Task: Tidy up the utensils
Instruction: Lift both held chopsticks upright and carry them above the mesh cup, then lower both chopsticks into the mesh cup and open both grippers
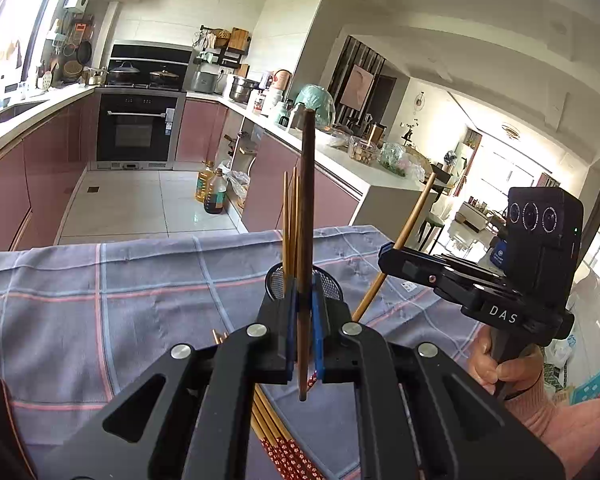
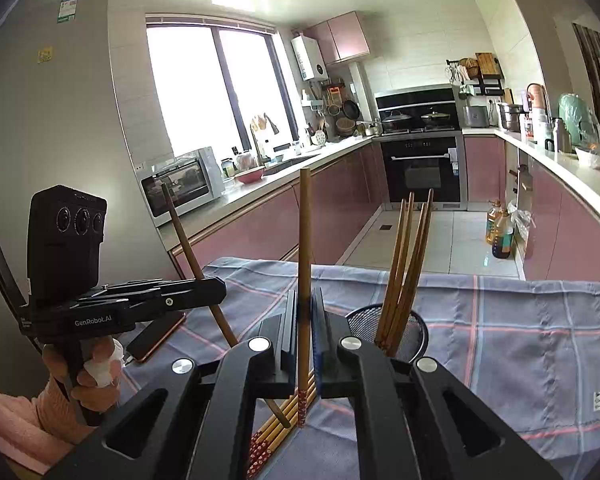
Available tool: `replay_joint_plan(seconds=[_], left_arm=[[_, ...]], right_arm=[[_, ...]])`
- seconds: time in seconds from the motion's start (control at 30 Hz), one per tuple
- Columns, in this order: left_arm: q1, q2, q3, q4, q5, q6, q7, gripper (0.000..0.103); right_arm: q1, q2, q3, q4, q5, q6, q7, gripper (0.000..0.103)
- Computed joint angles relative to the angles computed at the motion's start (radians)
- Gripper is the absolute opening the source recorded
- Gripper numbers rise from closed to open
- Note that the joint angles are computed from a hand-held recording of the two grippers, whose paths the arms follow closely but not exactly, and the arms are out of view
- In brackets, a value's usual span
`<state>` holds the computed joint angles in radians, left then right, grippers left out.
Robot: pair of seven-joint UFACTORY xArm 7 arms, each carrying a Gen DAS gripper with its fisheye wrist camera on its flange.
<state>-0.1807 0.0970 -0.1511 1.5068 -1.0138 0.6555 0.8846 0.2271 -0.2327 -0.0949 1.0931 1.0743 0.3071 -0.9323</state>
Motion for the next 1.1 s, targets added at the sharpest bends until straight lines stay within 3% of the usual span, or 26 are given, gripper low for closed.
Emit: replay_joint_plan(seconds=[0.5,0.7,0.83,1.1], left_arm=[[-0.026,0.128,-0.062,0.242,0.115,-0.061,-0.074,0.007],[-0.047,0.187,-0.074,0.299,0.241,-0.120,-0.163,0.007],[-0.059,0.244,-0.078,0.359,0.352,-0.103,-0.250,0.007],[-0.063,0.297,-0.080,0.392,0.505,-0.034,-0.326,0.007]], right_arm=[[-0.033,0.042,-0.015,0.121,-0.070,-0.039,0.024,0.005],[-0.059,0.077,0.008,0.137,-0.114,-0.042,0.068,0.005],[-0.085,0.111,0.021,0.154,-0.157,-0.023,0.119,0.005],[-0.136,0.148,0.051,0.151,-0.260,0.032,0.225,0.005]])
